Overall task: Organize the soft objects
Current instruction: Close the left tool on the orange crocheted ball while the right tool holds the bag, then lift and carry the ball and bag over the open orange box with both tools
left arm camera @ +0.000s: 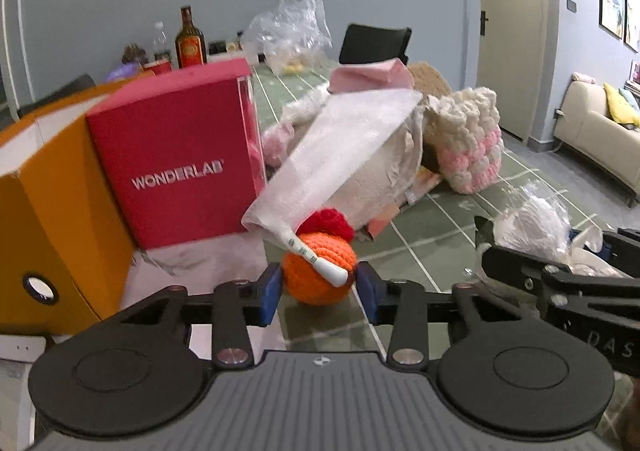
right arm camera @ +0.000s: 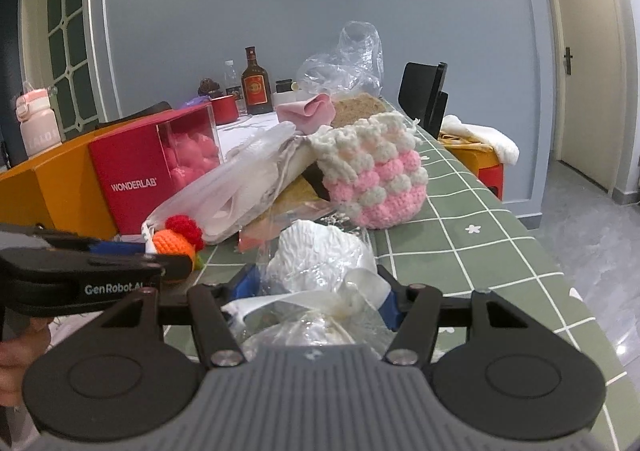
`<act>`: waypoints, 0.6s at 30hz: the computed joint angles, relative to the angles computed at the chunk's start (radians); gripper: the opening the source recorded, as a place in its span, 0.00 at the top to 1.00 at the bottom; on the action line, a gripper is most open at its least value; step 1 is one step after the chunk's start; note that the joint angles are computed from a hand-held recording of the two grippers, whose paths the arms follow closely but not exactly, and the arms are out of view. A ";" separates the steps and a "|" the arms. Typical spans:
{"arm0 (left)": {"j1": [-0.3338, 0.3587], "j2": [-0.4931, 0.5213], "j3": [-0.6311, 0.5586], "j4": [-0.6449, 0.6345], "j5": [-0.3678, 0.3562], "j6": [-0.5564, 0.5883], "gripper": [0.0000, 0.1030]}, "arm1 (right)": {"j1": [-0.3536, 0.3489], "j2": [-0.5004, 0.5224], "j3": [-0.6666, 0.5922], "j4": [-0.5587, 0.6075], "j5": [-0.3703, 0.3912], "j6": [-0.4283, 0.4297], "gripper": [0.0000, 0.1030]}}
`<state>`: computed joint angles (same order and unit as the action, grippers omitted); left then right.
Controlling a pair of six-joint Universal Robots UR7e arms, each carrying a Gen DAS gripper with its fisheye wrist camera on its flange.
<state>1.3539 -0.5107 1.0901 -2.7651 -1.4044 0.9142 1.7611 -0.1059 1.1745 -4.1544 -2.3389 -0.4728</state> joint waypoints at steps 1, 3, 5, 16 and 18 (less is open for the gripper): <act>-0.002 -0.006 0.007 0.005 0.007 0.001 0.57 | -0.001 -0.002 0.004 0.000 0.003 0.007 0.41; -0.002 -0.025 0.020 0.034 0.006 0.008 0.57 | -0.002 -0.006 0.012 0.004 0.007 0.019 0.41; 0.002 -0.047 0.032 0.071 -0.004 0.011 0.57 | -0.003 -0.007 0.013 0.008 0.007 0.021 0.41; 0.040 -0.143 0.075 0.187 -0.071 0.074 0.57 | -0.005 -0.012 0.020 0.010 0.010 0.037 0.40; 0.042 -0.148 0.070 0.205 -0.073 0.073 0.57 | -0.004 -0.013 0.021 0.009 0.010 0.039 0.40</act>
